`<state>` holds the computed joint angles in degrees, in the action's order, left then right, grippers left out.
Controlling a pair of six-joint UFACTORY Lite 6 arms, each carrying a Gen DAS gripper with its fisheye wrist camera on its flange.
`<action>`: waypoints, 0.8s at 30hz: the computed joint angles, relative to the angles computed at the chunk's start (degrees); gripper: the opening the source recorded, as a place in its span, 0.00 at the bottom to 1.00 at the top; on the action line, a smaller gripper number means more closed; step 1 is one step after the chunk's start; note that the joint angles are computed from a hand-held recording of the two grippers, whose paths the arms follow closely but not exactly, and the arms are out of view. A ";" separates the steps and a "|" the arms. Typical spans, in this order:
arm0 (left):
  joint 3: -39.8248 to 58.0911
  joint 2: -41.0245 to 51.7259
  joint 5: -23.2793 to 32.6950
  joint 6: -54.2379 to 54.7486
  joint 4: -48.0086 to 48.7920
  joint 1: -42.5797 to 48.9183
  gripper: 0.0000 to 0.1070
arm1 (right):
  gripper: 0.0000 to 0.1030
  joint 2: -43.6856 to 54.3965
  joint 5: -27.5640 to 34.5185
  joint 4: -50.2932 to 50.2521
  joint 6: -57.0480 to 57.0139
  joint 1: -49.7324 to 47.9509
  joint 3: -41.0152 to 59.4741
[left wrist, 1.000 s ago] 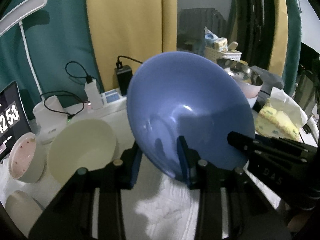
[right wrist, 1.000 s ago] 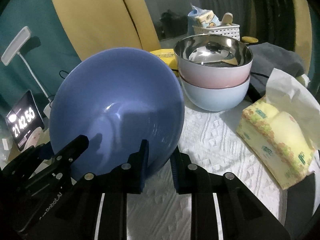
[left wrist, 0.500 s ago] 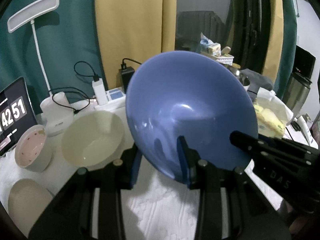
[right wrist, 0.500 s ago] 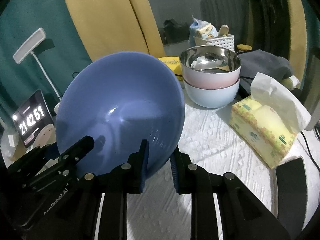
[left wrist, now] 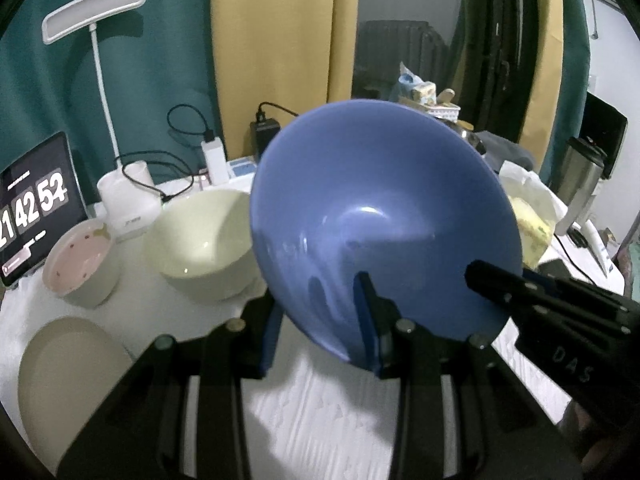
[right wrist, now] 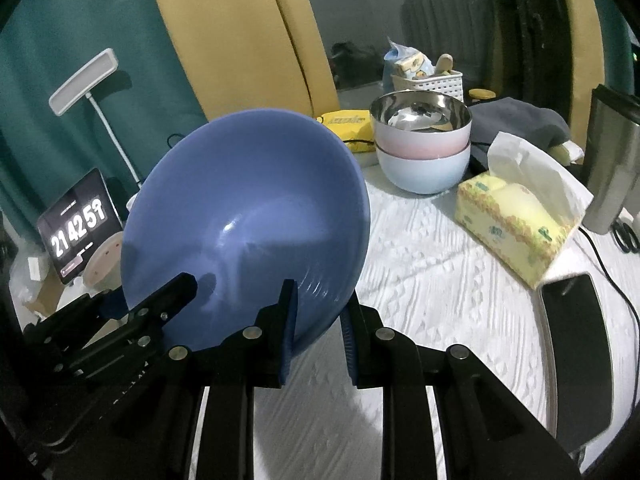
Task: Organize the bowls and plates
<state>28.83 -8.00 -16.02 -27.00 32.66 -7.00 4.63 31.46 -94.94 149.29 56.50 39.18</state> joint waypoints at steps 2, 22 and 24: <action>-1.98 -1.94 -0.33 -2.36 3.06 1.11 0.33 | 0.22 0.02 0.85 1.46 -0.23 1.56 0.02; -12.88 -13.63 -4.57 -31.90 41.32 15.56 0.33 | 0.22 3.37 4.92 16.72 -5.50 13.84 5.06; -13.94 -15.13 -5.26 -34.50 45.00 17.02 0.33 | 0.24 3.77 5.19 18.01 -5.99 14.84 5.61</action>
